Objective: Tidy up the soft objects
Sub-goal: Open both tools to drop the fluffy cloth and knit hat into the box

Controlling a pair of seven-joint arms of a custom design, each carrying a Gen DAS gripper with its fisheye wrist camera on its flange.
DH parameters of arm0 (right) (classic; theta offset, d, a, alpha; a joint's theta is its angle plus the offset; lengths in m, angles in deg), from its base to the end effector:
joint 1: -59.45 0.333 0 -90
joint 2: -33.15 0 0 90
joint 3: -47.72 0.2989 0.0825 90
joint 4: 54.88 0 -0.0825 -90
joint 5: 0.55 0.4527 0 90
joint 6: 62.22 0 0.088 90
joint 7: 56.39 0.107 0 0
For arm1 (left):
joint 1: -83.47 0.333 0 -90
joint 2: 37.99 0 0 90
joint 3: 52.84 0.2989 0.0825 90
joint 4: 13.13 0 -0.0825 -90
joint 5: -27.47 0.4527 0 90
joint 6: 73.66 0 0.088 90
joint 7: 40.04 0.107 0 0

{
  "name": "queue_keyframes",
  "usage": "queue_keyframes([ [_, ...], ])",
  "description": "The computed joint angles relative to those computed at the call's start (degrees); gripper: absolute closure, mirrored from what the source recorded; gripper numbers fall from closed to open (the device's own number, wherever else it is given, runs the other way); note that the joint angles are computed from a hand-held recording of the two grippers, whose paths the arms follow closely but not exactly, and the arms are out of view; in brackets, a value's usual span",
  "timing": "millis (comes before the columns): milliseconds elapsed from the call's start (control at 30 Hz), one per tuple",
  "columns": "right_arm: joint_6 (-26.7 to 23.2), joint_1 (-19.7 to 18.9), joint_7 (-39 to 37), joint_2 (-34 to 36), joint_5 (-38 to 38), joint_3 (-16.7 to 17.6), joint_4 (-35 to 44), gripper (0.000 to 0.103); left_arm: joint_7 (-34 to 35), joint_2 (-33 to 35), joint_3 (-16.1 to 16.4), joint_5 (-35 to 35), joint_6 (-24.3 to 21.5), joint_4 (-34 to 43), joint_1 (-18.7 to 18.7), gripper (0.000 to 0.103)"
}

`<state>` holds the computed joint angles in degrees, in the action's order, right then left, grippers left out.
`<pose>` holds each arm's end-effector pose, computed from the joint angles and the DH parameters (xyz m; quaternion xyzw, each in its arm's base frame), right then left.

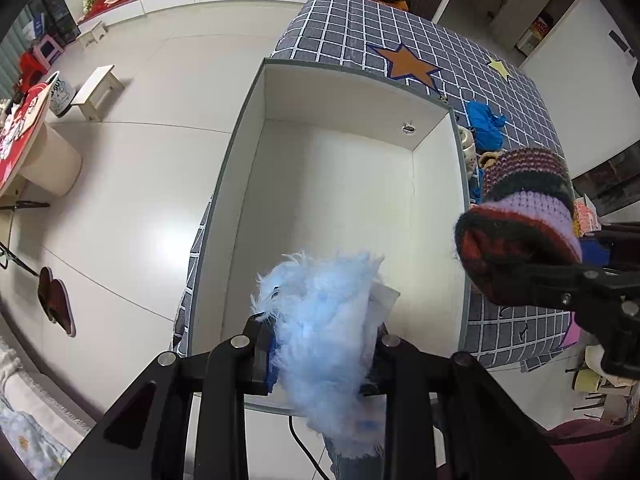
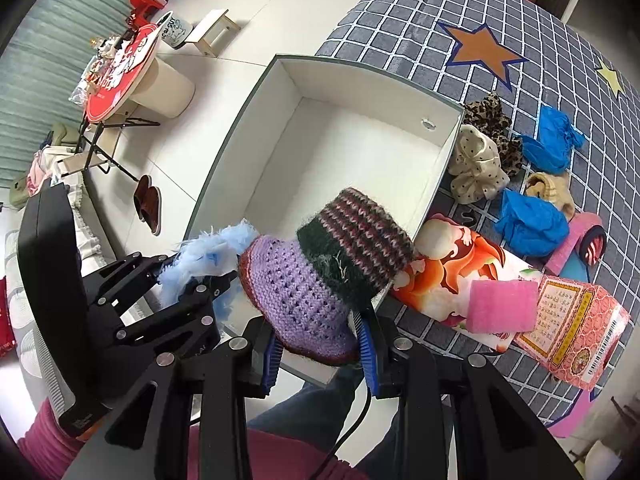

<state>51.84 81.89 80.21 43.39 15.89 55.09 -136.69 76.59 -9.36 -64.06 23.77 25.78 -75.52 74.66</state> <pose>0.6122 0.3618 0.6164 -0.5499 0.7995 0.1267 0.2058 0.7346 -0.2339 0.5433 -0.3837 0.9168 -0.1100 0.0066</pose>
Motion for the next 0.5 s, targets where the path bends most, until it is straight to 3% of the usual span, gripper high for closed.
queue_keyframes([
  [100,-0.92,0.18,-0.27,0.86,-0.88,-0.01,1.27,0.069,0.00,-0.20,0.20,0.79,0.71,-0.38,-0.25,0.060],
  [133,-1.27,0.25,-0.42,1.21,-1.18,0.00,1.86,0.065,-0.13,-0.40,0.25,1.00,1.17,-0.75,-0.30,0.048],
  [167,-1.54,0.33,-0.43,1.50,-1.45,-0.01,2.33,0.056,-0.31,-0.72,0.34,1.28,1.82,-1.26,-0.37,0.040],
  [200,-1.90,0.47,-0.39,1.81,-1.93,-0.02,2.95,0.051,-0.55,-1.01,0.42,1.55,2.41,-1.70,-0.43,0.024],
  [233,-2.38,0.65,-0.32,2.13,-2.66,-0.06,3.63,0.034,-0.88,-1.34,0.43,1.49,3.05,-2.18,-0.34,0.018],
  [267,-3.00,0.83,-0.23,2.50,-3.50,-0.12,4.38,0.014,-1.09,-1.51,0.36,1.14,3.33,-2.38,-0.15,0.018],
  [333,-4.20,1.27,0.10,2.95,-5.44,-0.28,5.71,0.001,-1.53,-0.89,0.32,0.81,2.49,-1.33,0.01,0.015],
  [433,-6.90,1.59,0.34,3.87,-7.36,-0.49,7.69,0.001,-2.74,1.16,0.16,-0.18,-0.31,1.91,0.19,0.000],
  [500,-9.20,1.90,0.87,4.29,-8.89,-0.70,8.84,0.001,-3.54,2.26,-0.28,-2.14,-1.91,3.85,0.84,0.000],
])
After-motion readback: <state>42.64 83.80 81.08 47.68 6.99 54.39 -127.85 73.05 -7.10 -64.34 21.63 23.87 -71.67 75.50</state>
